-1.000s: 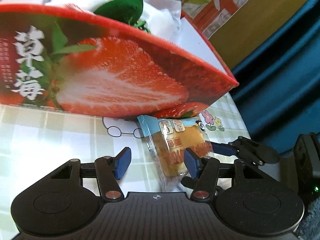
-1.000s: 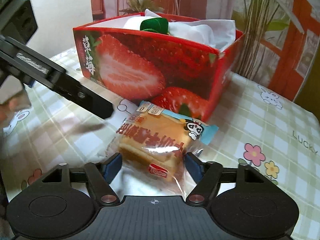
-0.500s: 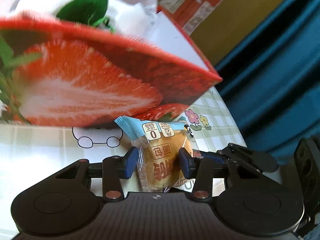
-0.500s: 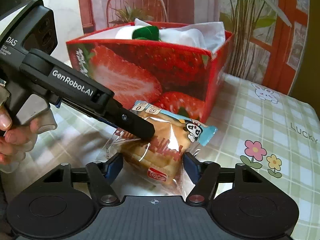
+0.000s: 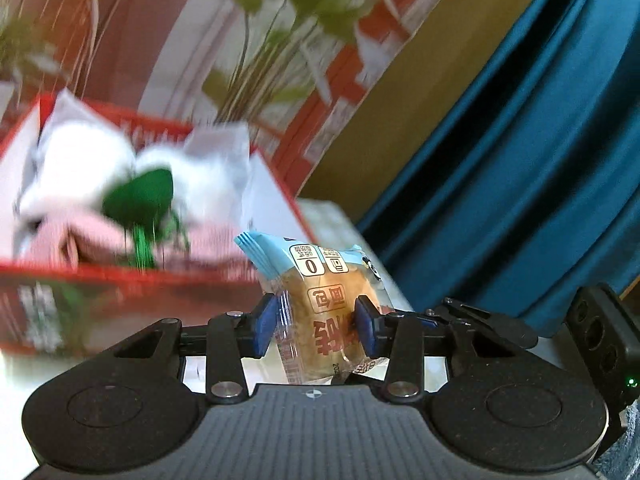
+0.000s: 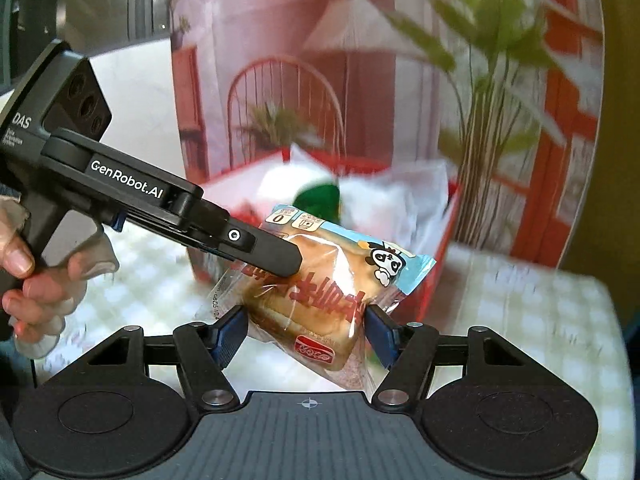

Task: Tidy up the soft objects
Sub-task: 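Lower the bread roll into the red box and open the right gripper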

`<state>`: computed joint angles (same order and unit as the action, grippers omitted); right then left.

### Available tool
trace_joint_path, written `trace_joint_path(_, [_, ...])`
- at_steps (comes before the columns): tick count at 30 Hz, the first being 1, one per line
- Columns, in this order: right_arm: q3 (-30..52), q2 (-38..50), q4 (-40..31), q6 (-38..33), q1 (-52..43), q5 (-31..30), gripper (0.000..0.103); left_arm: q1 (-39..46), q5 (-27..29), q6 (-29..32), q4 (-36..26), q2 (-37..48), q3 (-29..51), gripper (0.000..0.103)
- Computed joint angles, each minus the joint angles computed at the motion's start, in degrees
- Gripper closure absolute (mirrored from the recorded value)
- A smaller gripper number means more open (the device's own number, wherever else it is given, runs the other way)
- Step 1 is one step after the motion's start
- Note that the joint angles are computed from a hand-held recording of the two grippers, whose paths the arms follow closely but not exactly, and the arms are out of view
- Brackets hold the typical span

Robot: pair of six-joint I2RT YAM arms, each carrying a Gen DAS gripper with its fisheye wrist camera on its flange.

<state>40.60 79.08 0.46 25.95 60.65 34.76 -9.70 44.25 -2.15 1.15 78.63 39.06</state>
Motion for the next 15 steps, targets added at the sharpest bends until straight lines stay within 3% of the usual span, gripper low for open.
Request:
trace_joint_path(7, [7.1,3.4,0.9,-8.7,-8.7,-5.9,0.042,0.1,-2.1,-4.5,3.7,5.8,6.8,0.059])
trace_joint_path(15, [14.1,12.2,1.4,-10.5,-16.9,-13.1,0.042,0.1,-4.3,-4.5,0.2,16.0,17.0,0.059])
